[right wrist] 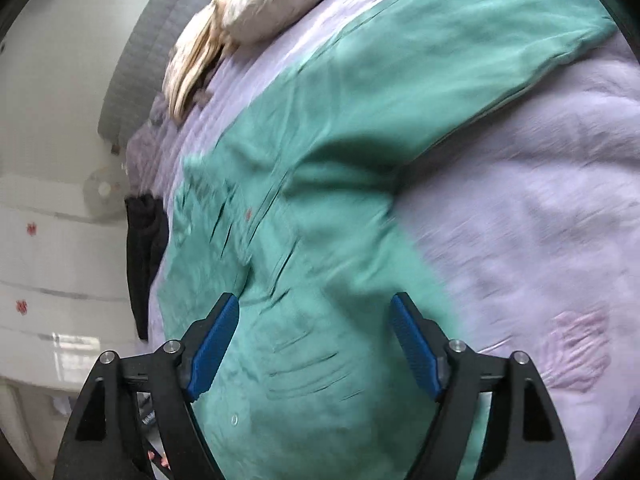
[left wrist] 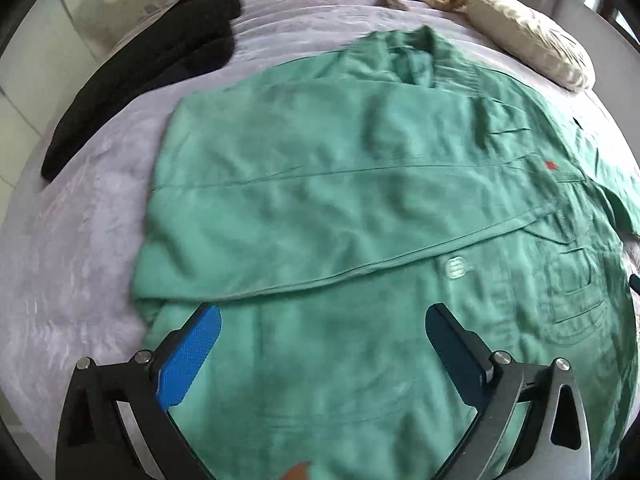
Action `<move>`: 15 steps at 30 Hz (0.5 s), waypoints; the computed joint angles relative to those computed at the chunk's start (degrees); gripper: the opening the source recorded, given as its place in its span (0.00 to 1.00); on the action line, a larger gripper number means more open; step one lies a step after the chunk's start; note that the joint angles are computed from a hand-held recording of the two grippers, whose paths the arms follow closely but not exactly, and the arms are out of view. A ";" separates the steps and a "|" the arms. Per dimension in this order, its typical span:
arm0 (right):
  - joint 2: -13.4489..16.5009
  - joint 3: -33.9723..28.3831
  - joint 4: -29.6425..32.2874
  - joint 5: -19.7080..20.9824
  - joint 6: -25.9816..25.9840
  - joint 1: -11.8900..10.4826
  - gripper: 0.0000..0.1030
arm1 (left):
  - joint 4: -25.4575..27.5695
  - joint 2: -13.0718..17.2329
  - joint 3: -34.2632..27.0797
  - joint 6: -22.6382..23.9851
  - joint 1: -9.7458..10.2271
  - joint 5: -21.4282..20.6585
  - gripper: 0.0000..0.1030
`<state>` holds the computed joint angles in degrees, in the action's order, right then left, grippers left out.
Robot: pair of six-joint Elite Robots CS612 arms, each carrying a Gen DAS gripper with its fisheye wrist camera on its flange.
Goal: Fold large clothes
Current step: 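Grasp the sleeve cuff with the right tool and lay it across the body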
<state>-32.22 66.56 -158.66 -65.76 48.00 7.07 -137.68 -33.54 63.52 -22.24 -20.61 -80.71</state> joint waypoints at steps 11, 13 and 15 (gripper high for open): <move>-2.13 7.99 -10.95 -7.09 13.81 -6.93 0.78 | 5.87 5.49 -10.02 1.44 -3.03 -4.63 1.00; -1.59 7.75 -12.48 -8.06 15.92 -7.95 0.78 | 6.17 6.17 -11.17 1.54 -3.40 -5.26 1.00; -0.69 6.78 -13.78 -8.47 17.52 -8.81 0.78 | 6.63 6.79 -12.27 1.61 -3.81 -5.75 1.00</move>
